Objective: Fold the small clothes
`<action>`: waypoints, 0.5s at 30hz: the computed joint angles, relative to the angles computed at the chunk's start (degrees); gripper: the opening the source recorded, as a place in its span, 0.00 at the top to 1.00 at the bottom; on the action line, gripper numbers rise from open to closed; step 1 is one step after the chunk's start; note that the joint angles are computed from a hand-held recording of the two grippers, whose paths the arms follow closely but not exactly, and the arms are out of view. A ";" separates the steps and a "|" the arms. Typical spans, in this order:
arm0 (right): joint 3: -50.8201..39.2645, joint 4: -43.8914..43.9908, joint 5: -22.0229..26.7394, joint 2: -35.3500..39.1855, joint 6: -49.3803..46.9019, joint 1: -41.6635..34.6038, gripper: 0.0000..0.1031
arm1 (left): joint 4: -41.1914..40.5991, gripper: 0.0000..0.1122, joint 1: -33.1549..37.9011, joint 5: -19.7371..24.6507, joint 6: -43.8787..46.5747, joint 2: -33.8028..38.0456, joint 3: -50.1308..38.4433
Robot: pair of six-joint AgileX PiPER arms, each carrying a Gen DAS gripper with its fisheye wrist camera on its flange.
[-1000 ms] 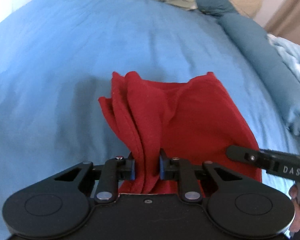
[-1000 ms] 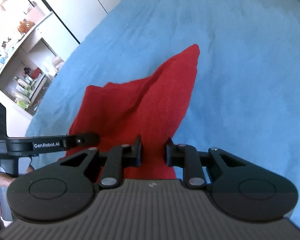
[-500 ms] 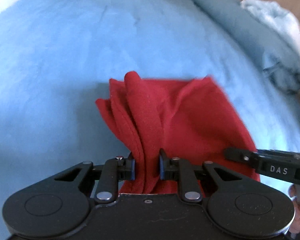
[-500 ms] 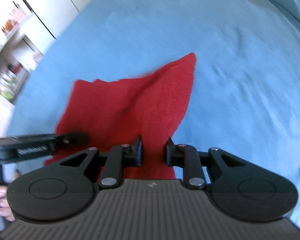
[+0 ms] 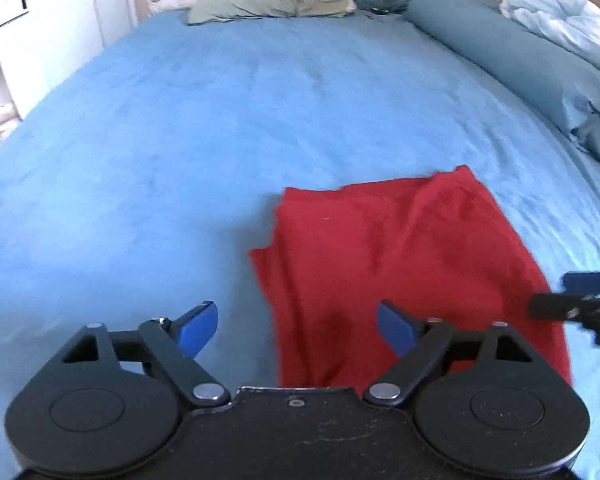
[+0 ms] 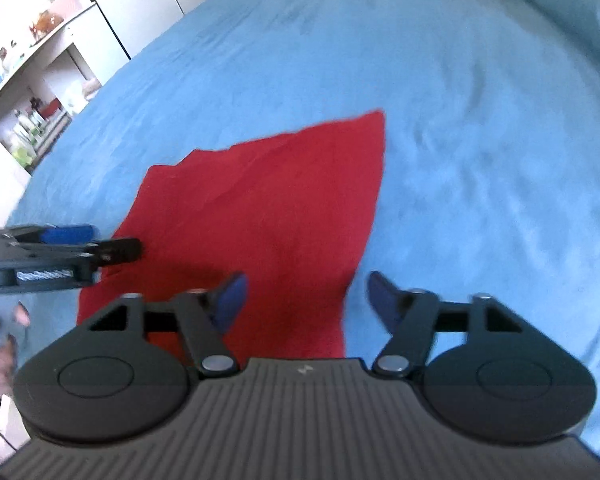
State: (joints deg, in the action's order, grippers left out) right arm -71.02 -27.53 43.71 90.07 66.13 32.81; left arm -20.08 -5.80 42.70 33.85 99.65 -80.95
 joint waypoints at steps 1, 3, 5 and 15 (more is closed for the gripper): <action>0.26 -1.51 0.64 -0.34 1.41 0.48 0.13 | 0.80 0.20 0.24 0.00 -0.47 0.09 0.15; 1.88 -4.90 1.44 -0.52 5.68 1.18 0.13 | 1.04 0.20 0.88 -1.85 0.19 -0.34 2.47; 3.99 -9.13 1.23 0.14 11.05 1.60 0.13 | 0.53 0.20 1.50 -4.96 1.49 -0.56 5.30; 21.92 -38.37 -8.21 -0.63 45.21 5.01 0.08 | -32.24 0.10 5.16 -22.47 34.16 -0.85 20.57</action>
